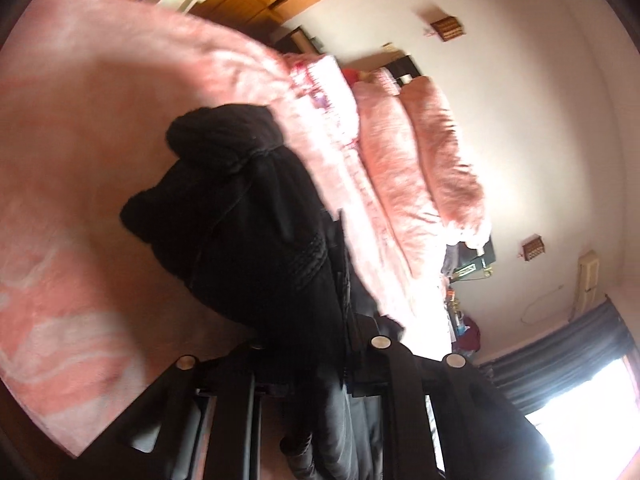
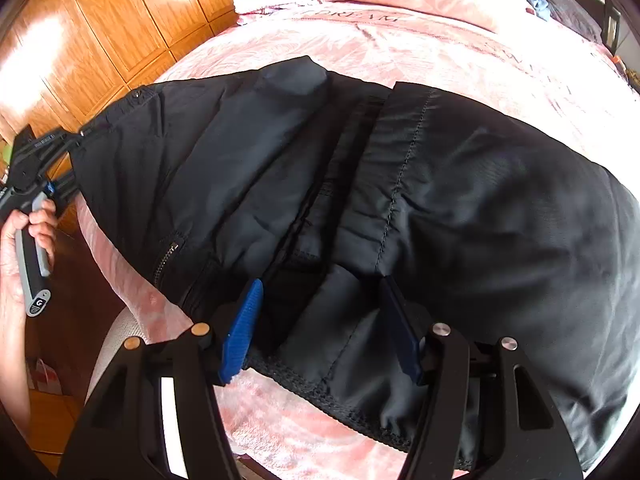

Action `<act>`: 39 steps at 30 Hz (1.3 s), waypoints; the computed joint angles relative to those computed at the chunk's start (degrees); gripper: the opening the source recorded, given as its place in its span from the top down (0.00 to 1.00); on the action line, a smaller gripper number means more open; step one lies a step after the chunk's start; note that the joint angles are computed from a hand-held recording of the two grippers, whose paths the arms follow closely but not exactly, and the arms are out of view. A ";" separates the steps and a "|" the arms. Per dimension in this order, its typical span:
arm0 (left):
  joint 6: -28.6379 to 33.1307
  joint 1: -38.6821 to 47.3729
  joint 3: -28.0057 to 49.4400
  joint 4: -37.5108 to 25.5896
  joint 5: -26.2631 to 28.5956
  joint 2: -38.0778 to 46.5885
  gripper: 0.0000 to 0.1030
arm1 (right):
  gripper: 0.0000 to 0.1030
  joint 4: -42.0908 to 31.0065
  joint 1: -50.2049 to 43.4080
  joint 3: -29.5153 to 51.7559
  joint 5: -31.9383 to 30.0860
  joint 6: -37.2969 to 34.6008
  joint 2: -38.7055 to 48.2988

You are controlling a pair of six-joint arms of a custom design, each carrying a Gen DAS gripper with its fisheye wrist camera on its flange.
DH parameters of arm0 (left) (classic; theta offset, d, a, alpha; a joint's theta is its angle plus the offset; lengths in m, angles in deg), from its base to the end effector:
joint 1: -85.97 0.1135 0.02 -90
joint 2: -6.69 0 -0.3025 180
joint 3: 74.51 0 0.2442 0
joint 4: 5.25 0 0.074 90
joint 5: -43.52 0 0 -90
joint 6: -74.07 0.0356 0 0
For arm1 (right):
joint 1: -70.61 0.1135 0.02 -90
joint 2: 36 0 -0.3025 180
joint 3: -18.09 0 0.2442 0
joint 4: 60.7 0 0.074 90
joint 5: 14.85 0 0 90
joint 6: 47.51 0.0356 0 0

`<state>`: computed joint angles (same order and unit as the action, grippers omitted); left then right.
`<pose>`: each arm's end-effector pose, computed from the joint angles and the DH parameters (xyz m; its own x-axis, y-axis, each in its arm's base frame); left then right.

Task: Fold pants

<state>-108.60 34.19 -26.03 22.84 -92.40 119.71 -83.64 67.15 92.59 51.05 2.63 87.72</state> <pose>0.2198 -0.2377 0.1127 -0.1717 -0.9052 -0.3889 -0.3760 0.4251 -0.8234 0.3802 -0.0084 0.0788 -0.6846 -0.5447 -0.4843 -0.6625 0.7420 0.1020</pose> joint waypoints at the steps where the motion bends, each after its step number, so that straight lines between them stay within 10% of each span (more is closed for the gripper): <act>1: 2.07 -0.10 1.79 -2.10 -0.56 -1.01 0.85 | 0.41 -0.19 -0.20 0.10 -0.39 -0.06 0.02; 15: 41.19 -1.39 47.79 -36.58 5.85 7.13 0.85 | 0.44 -9.01 -11.27 1.29 -12.55 -3.65 -6.10; 27: 51.81 -3.03 90.43 -70.25 17.11 31.41 0.75 | 0.44 -11.21 -20.41 8.75 -10.80 -2.04 -1.60; 34: 52.81 -2.85 102.53 -79.32 27.02 39.38 0.55 | 0.42 -11.77 -21.08 11.04 -11.17 -2.07 2.02; 39: 50.79 -2.68 84.35 -63.76 27.67 28.55 0.34 | 0.42 -13.49 -21.55 12.20 -12.05 -2.42 2.63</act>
